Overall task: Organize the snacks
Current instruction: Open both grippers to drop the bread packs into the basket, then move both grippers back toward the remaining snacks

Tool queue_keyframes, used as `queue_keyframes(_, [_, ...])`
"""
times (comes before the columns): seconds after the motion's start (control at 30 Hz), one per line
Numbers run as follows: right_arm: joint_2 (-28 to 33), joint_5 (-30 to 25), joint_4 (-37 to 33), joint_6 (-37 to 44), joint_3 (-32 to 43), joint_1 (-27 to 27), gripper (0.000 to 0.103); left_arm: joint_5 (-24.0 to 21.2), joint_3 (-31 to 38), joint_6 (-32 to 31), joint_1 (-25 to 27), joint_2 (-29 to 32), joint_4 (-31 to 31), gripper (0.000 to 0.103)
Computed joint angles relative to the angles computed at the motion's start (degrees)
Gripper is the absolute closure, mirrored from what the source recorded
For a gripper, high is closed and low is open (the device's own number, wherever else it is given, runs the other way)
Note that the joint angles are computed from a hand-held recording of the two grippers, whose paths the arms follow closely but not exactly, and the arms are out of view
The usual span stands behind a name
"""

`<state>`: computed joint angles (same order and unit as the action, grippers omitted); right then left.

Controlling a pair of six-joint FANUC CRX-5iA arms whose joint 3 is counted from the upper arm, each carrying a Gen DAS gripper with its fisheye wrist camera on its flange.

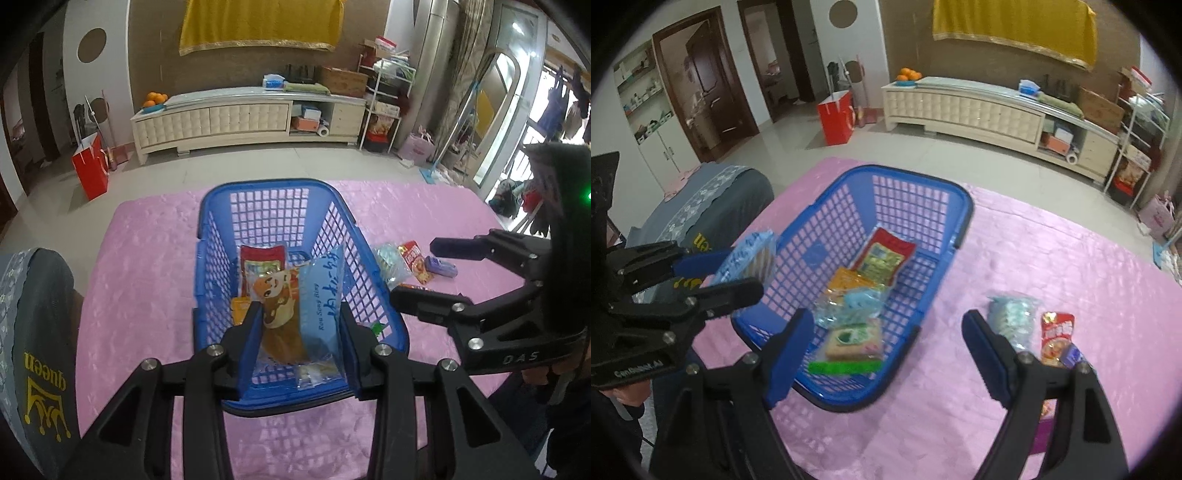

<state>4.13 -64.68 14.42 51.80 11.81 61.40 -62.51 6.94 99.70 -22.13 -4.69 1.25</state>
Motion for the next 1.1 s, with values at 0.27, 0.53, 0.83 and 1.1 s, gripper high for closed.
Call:
queue_keyframes(0.27, [-1.61, 0.26, -0.14, -1.27, -2.5, -1.07, 0.017, -1.03, 0.31, 0.35, -0.07, 2.7, 0.79, 0.065])
queue_keyframes(0.53, [-2.08, 0.26, -0.56, -1.25, -2.92, -1.04, 0.017, 0.83, -1.45, 1.55, 1.06, 0.71, 1.37, 0.047])
queue_keyframes(0.83, [-5.26, -0.4, 4.33, -4.95, -5.01, 1.57, 0.017, -0.17, 0.2, 2.81, -1.98, -1.84, -1.92, 0.041])
queue_keyframes(1.1, [-11.29, -1.44, 10.37, -9.93, -10.02, 4.88, 0.017, -1.92, 4.41, 3.96, -8.11, -1.85, -5.96, 0.036])
